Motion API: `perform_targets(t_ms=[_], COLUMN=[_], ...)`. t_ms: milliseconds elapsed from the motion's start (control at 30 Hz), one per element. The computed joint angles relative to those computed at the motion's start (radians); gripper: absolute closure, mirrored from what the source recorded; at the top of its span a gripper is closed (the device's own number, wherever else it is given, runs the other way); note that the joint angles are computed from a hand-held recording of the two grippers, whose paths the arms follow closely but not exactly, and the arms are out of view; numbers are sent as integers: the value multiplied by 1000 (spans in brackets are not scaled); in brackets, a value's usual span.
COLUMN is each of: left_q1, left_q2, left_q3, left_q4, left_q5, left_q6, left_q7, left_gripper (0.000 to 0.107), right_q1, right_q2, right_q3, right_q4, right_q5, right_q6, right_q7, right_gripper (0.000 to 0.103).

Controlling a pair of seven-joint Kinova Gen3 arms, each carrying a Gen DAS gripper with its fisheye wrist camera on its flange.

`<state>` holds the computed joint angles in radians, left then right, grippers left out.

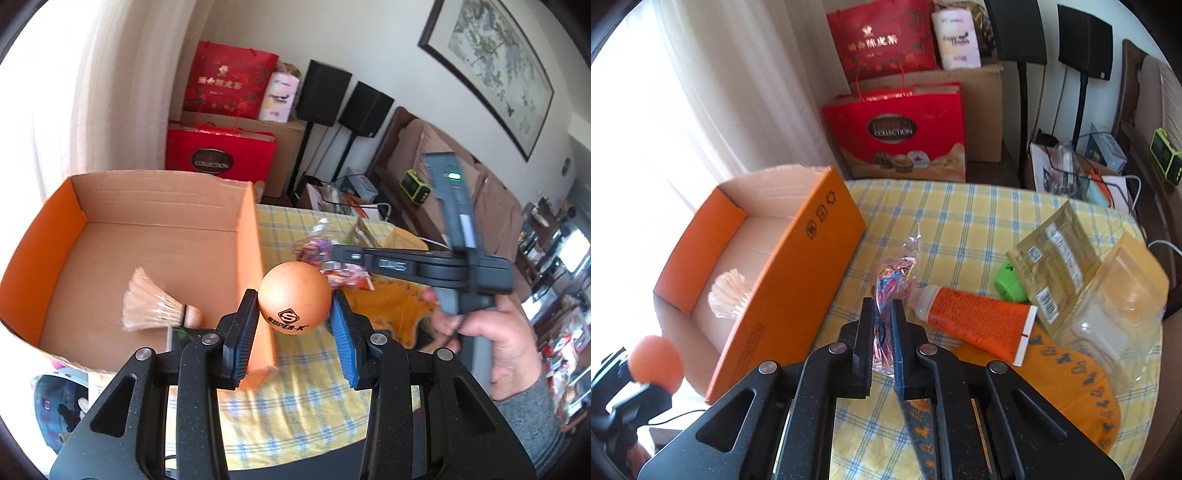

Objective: Organize objects
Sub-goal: 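Carry ball and rubber band bag into the orange box and open both grippers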

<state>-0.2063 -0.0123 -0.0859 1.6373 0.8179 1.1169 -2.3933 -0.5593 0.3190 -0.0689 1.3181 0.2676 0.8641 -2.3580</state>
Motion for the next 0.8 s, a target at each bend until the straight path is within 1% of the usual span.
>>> perform_targets(t_ms=[200,300,467,667,800], left_q1=[-21,-36,-51,-44,-40], left_q2=[24,48,85,125,140], left_q3=[-8,-6,13,47,63], left_q4=[-49,-75,-102,-121,-128], left_q5=[-32,-48,-86,-140,-158], left_q6=[-37,-43,-53,-83,-97], left_q7=[40,59,89,130,148], left_gripper=[71,71,71,71,71], right_q1=[-22,-22,-32,-56,-78], right_q2=[-26,-34,-24,31,100], right_q3=[-3,-12,-21,-19,-6], right_q4=[-33,-50,-112,-229,-332], right_q5=[34,32,24,9,-4], right_q6=[15,14,24,55,91], right_q7=[-4,8,39,92,120], right_gripper=[96,96,96,96,96])
